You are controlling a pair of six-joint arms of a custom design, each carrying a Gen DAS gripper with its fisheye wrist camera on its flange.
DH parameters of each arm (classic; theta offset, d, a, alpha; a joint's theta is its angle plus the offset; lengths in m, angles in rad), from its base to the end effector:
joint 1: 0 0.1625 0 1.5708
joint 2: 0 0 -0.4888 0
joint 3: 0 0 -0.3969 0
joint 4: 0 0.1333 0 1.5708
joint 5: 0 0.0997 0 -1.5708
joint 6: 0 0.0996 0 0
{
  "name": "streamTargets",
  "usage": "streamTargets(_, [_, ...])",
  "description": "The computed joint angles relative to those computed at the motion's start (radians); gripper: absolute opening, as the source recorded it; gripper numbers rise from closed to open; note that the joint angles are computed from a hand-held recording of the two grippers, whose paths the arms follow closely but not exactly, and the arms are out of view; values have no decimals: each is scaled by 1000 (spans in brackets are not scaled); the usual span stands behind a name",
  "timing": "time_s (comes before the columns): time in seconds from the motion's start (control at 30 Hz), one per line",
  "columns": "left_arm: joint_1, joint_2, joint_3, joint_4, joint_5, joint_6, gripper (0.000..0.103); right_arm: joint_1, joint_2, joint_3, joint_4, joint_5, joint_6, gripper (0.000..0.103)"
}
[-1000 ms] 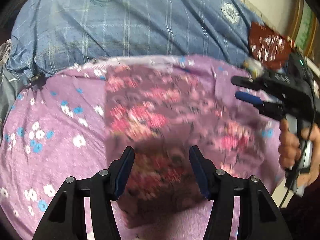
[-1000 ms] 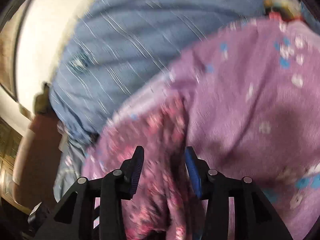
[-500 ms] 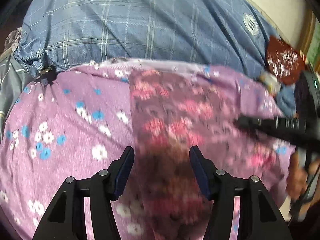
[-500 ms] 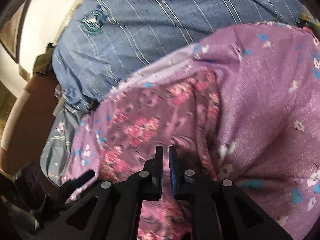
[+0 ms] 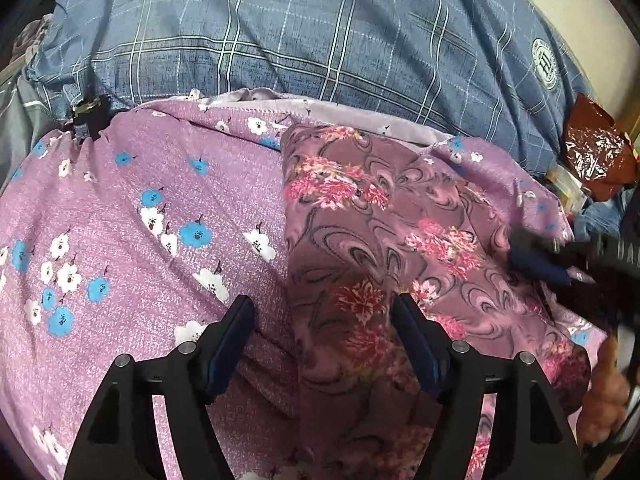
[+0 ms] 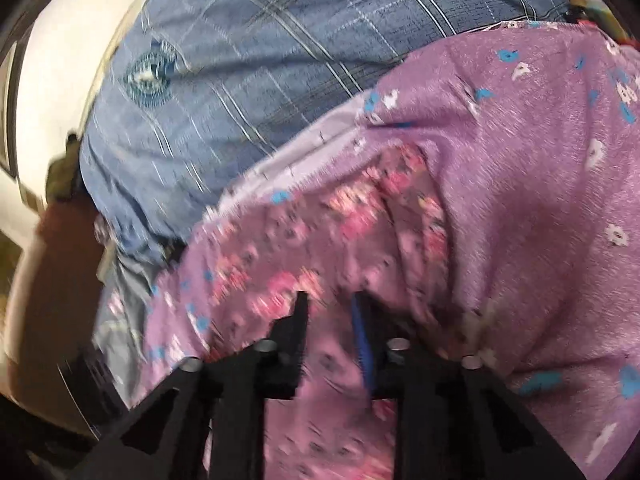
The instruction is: Fold small clothes
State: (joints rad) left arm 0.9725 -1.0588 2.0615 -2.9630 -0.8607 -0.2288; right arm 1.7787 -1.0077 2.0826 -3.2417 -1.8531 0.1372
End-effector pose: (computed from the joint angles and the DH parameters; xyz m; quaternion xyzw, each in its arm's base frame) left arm -0.1595 -0.5859 0.2221 0.1029 0.9166 -0.3032 0.2394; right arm 0.2242 -0.5516 0.2035 -0.0078 -0.9473 0.3095 0.0826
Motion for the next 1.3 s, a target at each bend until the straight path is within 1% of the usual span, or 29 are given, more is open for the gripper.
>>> streamTargets(0.03, [-1, 1, 8, -20, 5, 17, 72, 6, 14, -14, -5, -12, 9, 34])
streamTargets(0.07, [-6, 0, 15, -30, 15, 43, 72, 11, 29, -29, -5, -37, 22, 38])
streamTargets(0.1, [-11, 3, 19, -39, 27, 75, 72, 13, 48, -52, 18, -84, 50, 44])
streamTargets(0.13, [-16, 11, 32, -73, 43, 129, 72, 10, 59, -67, 44, -114, 68, 44])
streamTargets(0.17, [-27, 12, 35, -84, 52, 153, 72, 4, 68, -70, 47, -123, 79, 42])
streamTargets(0.2, [-35, 8, 46, -97, 57, 171, 72, 5, 71, -66, 24, -125, 80, 41])
streamTargets(0.23, [-38, 3, 53, -105, 55, 187, 72, 11, 65, -63, 20, -124, 76, 40])
streamTargets(0.27, [-39, -6, 54, -98, 45, 190, 72, 17, 55, -54, 11, -115, 63, 42])
streamTargets(0.33, [-41, -37, 64, -78, 19, 167, 70, 33, 27, -19, -24, -99, 27, 43])
streamTargets(0.4, [-55, -64, 87, -93, 18, 149, 70, 61, -11, 28, -34, -108, -8, 44])
streamTargets(0.53, [-102, -118, 146, -110, 7, 148, 72, 117, -74, 123, -26, -166, -72, 42])
streamTargets(0.6, [-124, -144, 176, -100, -15, 148, 72, 134, -92, 171, -33, -207, -91, 39])
streamTargets(0.63, [-133, -147, 183, -74, -10, 145, 72, 137, -96, 189, -25, -245, -98, 37])
streamTargets(0.67, [-140, -143, 186, -36, 8, 138, 72, 132, -93, 202, -14, -274, -95, 35])
streamTargets(0.7, [-141, -135, 185, -4, 23, 133, 72, 116, -90, 211, 10, -294, -74, 29])
streamTargets(0.73, [-137, -127, 183, 30, 32, 126, 72, 100, -89, 216, 21, -299, -54, 26])
streamTargets(0.8, [-122, -120, 186, 31, 22, 115, 74, 87, -109, 227, -1, -261, -44, 23])
streamTargets(0.83, [-117, -129, 186, 29, 6, 104, 73, 92, -115, 228, -14, -260, -47, 22])
streamTargets(0.87, [-115, -143, 187, 31, -8, 95, 73, 99, -118, 234, -42, -261, -62, 22])
streamTargets(0.9, [-118, -154, 193, 13, -13, 102, 71, 109, -117, 244, -83, -269, -88, 23])
streamTargets(0.97, [-130, -160, 210, -35, 9, 119, 71, 122, -107, 254, -128, -289, -109, 25])
streamTargets(1.03, [-141, -174, 220, -35, 11, 94, 71, 114, -102, 253, -96, -300, -73, 26])
streamTargets(1.1, [-153, -180, 237, -32, 10, 57, 72, 99, -94, 243, -9, -319, -33, 26])
streamTargets(1.13, [-161, -189, 248, -15, 16, 34, 72, 105, -91, 242, -6, -335, -30, 26])
streamTargets(1.2, [-169, -208, 265, 73, 31, -21, 72, 141, -91, 249, -35, -364, -41, 26])
streamTargets(1.3, [-205, -268, 330, 112, 37, -110, 71, 196, -102, 269, -55, -399, -54, 29])
